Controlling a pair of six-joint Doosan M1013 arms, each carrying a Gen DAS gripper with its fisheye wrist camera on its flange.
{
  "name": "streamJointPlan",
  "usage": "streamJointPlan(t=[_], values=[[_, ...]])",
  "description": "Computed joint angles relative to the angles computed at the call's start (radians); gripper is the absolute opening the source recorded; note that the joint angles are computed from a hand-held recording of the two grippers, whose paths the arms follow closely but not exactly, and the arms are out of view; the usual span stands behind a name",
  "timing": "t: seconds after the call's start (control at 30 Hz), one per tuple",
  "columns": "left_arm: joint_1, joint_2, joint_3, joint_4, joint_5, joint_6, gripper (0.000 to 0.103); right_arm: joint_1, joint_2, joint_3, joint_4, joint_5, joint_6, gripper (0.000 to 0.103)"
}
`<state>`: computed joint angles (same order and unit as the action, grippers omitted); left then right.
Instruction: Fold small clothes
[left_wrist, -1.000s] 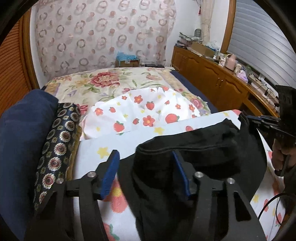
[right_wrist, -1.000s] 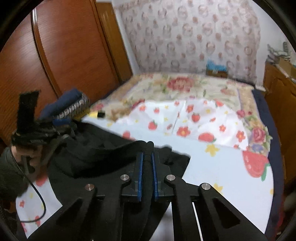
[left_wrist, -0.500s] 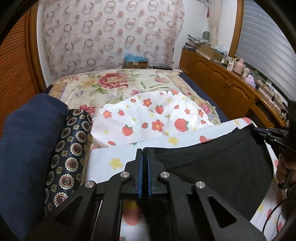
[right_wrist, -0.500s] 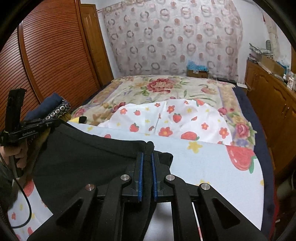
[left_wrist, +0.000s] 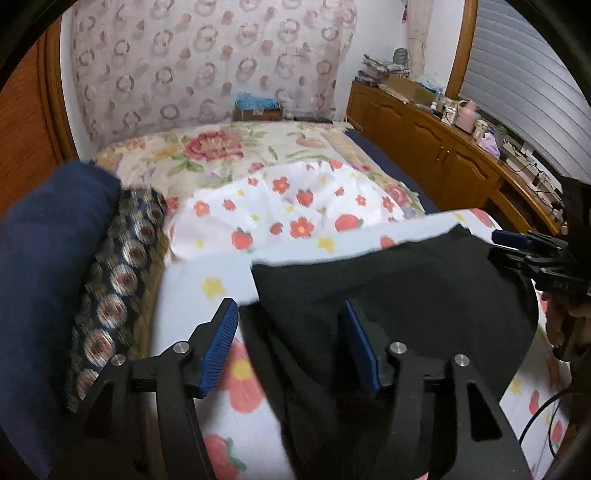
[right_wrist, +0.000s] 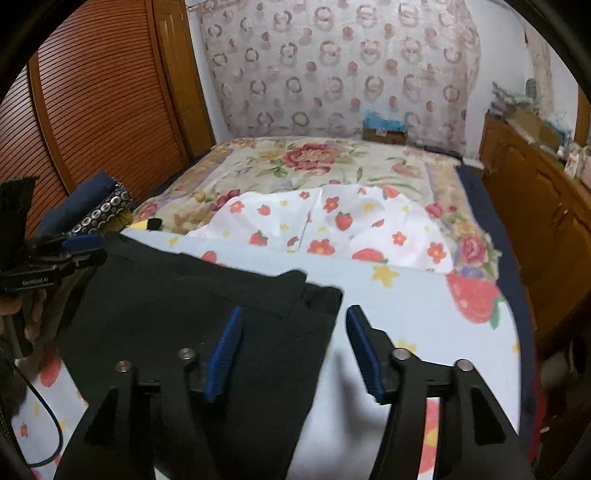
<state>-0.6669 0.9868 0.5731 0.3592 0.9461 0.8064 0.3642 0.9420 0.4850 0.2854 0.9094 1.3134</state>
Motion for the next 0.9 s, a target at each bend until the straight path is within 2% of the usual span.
streamJointPlan(t=[0.1, 0.2, 0.4, 0.43, 0.53, 0.57, 0.6, 0.63, 0.7, 0.77, 0.9], values=[[0.006, 0.014, -0.013, -0.053, 0.023, 0.012, 0.06, -0.004, 0.044, -0.079, 0.004, 0.076, 0.028, 0.065], [0.007, 0.016, -0.012, -0.065, 0.017, 0.008, 0.06, -0.011, 0.091, -0.168, 0.039, 0.15, 0.055, 0.065], [0.01, 0.011, 0.007, -0.088, -0.013, -0.001, 0.06, -0.013, 0.12, -0.225, 0.07, 0.181, 0.048, 0.065], [0.009, 0.01, 0.008, -0.086, -0.015, -0.003, 0.061, -0.013, 0.11, -0.204, 0.076, 0.17, 0.035, 0.065], [0.008, 0.011, 0.005, -0.086, -0.014, -0.004, 0.061, -0.015, 0.089, -0.154, 0.109, 0.15, 0.005, 0.053], [0.009, 0.011, 0.007, -0.089, -0.017, 0.0, 0.06, -0.018, 0.09, -0.155, 0.133, 0.157, -0.008, 0.043], [0.008, 0.011, 0.007, -0.092, -0.022, 0.007, 0.056, -0.021, 0.09, -0.152, 0.155, 0.161, -0.021, 0.033], [0.009, 0.011, 0.006, -0.101, -0.026, 0.016, 0.053, -0.024, 0.089, -0.148, 0.172, 0.163, -0.036, 0.031], [0.012, 0.005, 0.014, -0.14, -0.05, 0.045, 0.032, -0.027, 0.085, -0.137, 0.194, 0.158, -0.06, 0.025], [0.01, 0.002, 0.014, -0.137, -0.052, 0.055, 0.018, -0.03, 0.071, -0.106, 0.213, 0.136, -0.08, 0.023], [-0.004, -0.025, 0.047, -0.083, -0.081, 0.033, 0.016, -0.033, 0.001, 0.029, 0.265, 0.018, -0.155, 0.02]])
